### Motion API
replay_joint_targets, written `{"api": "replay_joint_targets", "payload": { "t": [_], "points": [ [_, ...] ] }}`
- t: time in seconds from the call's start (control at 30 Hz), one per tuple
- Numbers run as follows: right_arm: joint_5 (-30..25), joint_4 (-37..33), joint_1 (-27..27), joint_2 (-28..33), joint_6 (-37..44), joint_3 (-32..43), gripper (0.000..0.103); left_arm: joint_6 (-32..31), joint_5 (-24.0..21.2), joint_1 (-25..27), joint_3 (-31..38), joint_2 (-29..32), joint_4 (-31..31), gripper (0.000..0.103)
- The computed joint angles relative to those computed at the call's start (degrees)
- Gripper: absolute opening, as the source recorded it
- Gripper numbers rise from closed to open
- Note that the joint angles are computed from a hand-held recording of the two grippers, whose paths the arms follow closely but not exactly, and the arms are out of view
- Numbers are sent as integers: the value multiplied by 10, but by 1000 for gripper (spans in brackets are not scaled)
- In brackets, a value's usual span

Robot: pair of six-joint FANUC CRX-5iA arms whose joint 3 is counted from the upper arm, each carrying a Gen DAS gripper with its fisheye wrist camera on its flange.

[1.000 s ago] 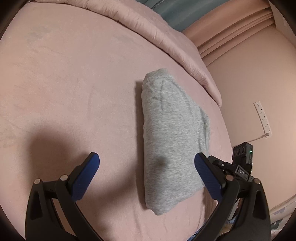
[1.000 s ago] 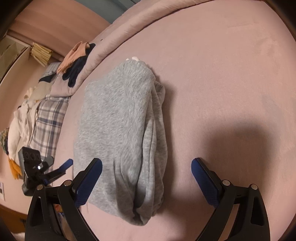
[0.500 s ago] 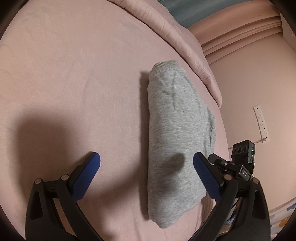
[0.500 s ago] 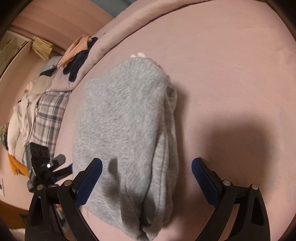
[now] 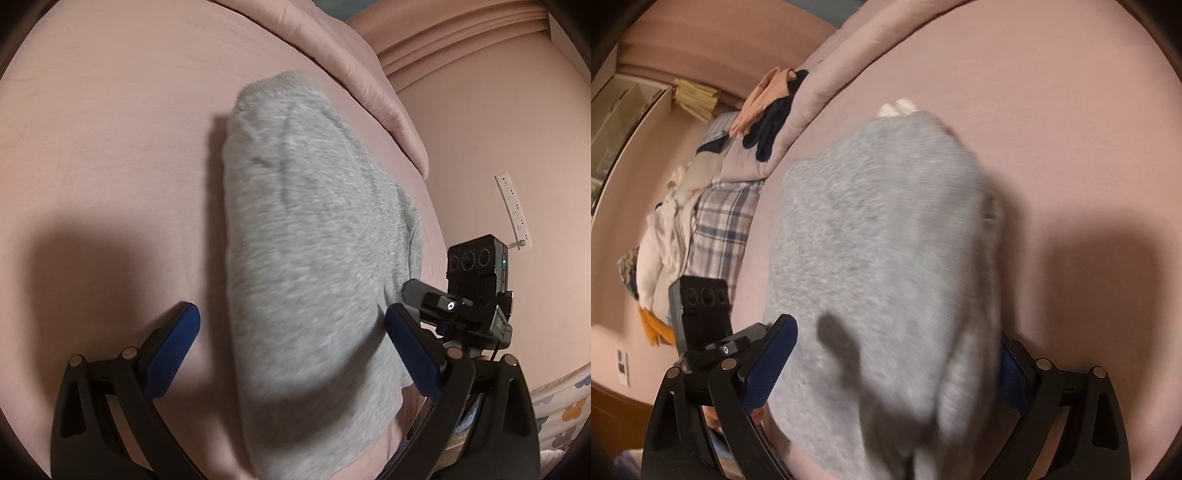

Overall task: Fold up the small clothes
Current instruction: 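Push the folded sweatshirt with both tools to square its sides, then grasp the folded grey sweatshirt end with both tools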

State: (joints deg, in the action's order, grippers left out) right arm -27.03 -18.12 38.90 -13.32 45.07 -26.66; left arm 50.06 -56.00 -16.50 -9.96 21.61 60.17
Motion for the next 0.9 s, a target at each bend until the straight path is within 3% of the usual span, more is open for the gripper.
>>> {"api": "replay_joint_targets", "payload": {
  "t": [0.17,0.27,0.43,0.53,0.6,0.8,0.9],
  "points": [
    [-1,22,7,20,-3,15,97,3,6,-10,12,9,-5,100],
    [3,-4,-4,14,21,11,90,0,9,-11,12,9,-6,96],
    [23,-46,-22,-7,36,-12,61,-2,-5,-5,9,12,5,80],
    [36,-47,-21,-14,21,-23,55,-5,-10,-2,3,10,11,74],
    [45,3,-5,-16,-27,-34,54,-3,-8,-2,-1,7,14,71],
    [85,251,56,-20,-265,-90,35,6,14,-8,-20,-5,31,60],
    [89,353,70,-23,-353,-108,30,8,25,-11,-27,-15,35,57]
  ]
}}
